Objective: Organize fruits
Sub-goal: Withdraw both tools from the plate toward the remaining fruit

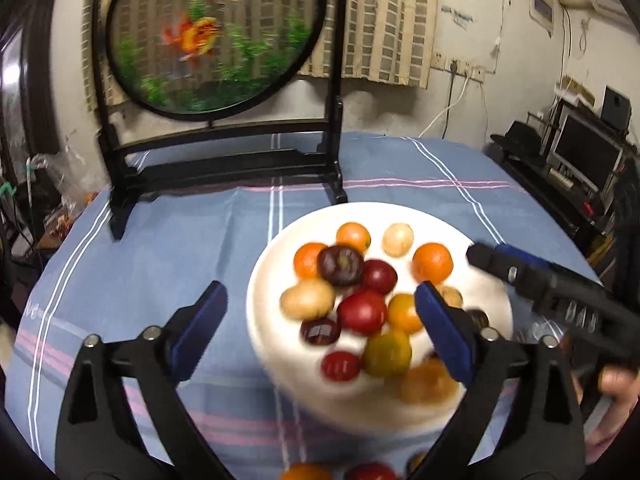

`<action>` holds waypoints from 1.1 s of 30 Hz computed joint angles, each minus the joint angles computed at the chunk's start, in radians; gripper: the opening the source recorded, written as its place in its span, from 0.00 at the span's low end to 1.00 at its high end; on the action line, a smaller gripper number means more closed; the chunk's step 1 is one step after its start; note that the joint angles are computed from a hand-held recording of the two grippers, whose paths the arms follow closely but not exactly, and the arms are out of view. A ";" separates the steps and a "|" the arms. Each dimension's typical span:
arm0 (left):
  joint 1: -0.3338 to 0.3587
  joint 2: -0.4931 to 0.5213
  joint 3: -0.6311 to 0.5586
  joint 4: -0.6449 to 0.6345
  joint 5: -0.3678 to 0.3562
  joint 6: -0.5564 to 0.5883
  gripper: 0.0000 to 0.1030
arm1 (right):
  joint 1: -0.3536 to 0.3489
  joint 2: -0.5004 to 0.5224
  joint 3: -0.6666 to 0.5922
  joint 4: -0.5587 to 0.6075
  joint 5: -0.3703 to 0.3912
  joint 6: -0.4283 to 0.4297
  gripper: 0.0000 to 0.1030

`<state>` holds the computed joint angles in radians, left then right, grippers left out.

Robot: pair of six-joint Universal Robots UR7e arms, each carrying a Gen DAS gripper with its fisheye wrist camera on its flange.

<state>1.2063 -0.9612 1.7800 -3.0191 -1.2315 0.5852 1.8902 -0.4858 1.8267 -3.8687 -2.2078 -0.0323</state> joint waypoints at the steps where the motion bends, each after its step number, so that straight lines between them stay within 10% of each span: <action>1: 0.009 -0.028 0.028 -0.011 -0.007 -0.006 0.98 | 0.006 -0.002 0.007 0.002 0.002 0.007 0.63; 16: 0.090 -0.185 0.250 -0.198 0.077 0.027 0.98 | 0.150 0.076 0.118 0.114 -0.152 0.166 0.63; 22: 0.103 -0.204 0.222 -0.123 0.065 -0.047 0.98 | 0.171 0.081 0.125 0.201 -0.037 0.185 0.54; 33: 0.109 -0.217 0.218 -0.105 0.043 -0.072 0.98 | 0.174 0.106 0.085 0.298 -0.053 0.188 0.49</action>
<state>1.3155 -1.1785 1.9975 -3.1237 -1.1889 0.5136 2.0645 -0.3800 1.9112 -3.5711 -2.2604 0.1553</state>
